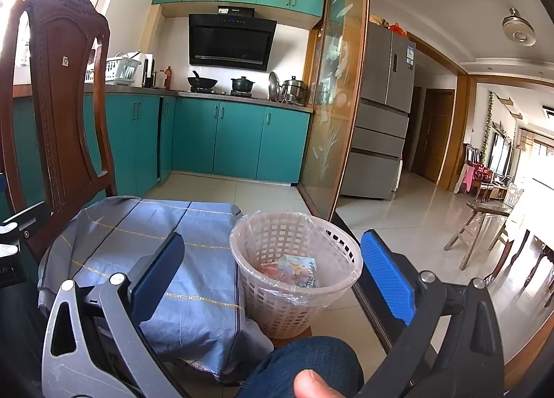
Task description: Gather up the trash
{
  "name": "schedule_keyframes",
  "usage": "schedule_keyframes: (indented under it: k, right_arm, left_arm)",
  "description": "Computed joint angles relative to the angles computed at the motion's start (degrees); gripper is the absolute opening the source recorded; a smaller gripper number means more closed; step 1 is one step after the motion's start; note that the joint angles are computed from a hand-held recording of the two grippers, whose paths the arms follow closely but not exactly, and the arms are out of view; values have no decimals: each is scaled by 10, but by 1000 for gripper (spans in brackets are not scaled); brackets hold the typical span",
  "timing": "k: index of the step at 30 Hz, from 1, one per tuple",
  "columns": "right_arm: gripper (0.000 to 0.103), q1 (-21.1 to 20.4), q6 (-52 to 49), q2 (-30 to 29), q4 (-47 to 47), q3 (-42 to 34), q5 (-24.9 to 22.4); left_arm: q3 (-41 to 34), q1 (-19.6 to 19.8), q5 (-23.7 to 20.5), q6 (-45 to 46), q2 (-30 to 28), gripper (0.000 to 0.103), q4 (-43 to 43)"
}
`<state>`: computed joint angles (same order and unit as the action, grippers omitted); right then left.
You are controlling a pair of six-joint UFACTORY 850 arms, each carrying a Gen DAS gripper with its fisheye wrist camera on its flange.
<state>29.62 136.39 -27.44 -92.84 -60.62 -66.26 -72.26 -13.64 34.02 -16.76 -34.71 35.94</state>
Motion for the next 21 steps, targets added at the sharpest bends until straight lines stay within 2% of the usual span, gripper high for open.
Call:
schedule_keyframes:
  k: [21]
  right_arm:
    - [99, -5, -2, -8, 1, -6, 7]
  left_arm:
    - [-10, -2, -19, -7, -6, 100, 4]
